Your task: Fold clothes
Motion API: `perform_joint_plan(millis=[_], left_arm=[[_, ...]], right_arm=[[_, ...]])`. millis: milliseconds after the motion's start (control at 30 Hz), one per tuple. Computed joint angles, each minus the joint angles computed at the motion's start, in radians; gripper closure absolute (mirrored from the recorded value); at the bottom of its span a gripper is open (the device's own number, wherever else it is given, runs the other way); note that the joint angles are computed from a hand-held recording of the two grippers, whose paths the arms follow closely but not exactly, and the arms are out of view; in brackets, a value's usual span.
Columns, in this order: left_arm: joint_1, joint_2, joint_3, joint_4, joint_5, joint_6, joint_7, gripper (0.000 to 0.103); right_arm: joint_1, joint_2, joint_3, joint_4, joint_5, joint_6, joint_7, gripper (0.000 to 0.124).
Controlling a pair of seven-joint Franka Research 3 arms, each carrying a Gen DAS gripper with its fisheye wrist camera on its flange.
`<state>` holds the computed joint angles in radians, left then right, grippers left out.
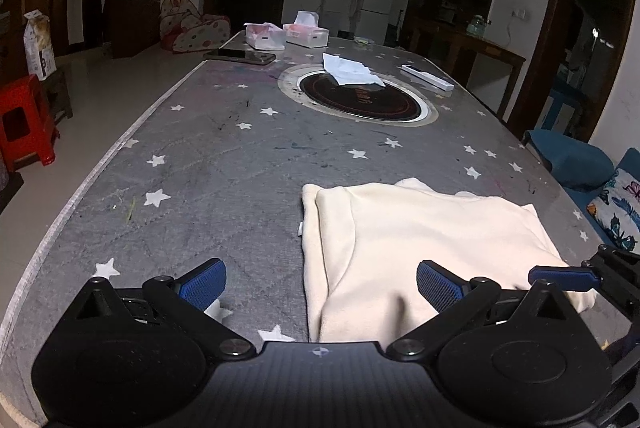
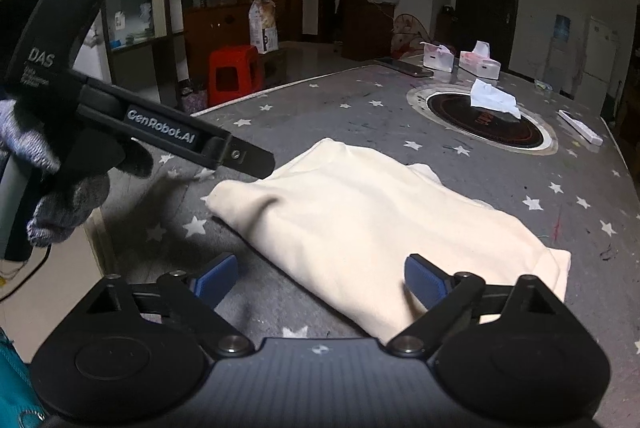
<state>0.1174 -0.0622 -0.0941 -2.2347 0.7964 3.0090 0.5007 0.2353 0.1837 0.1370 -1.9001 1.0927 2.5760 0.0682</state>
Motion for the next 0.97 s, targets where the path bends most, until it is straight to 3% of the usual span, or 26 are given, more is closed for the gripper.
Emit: perform_joint_plan(millis=[133,967], left_arm=[[-0.005,-0.003,-0.003,-0.006,-0.006,0.007,0.004,0.0],[-0.03,-0.019,-0.022,-0.028,-0.065,-0.004,0.047,0.0]], right_arm=[[-0.002,-0.003,-0.001,-0.006,0.002,-0.006,0.023,0.021],[-0.001,-0.039,-0.017,-0.047,0.043,0.002,-0.001,0.021]])
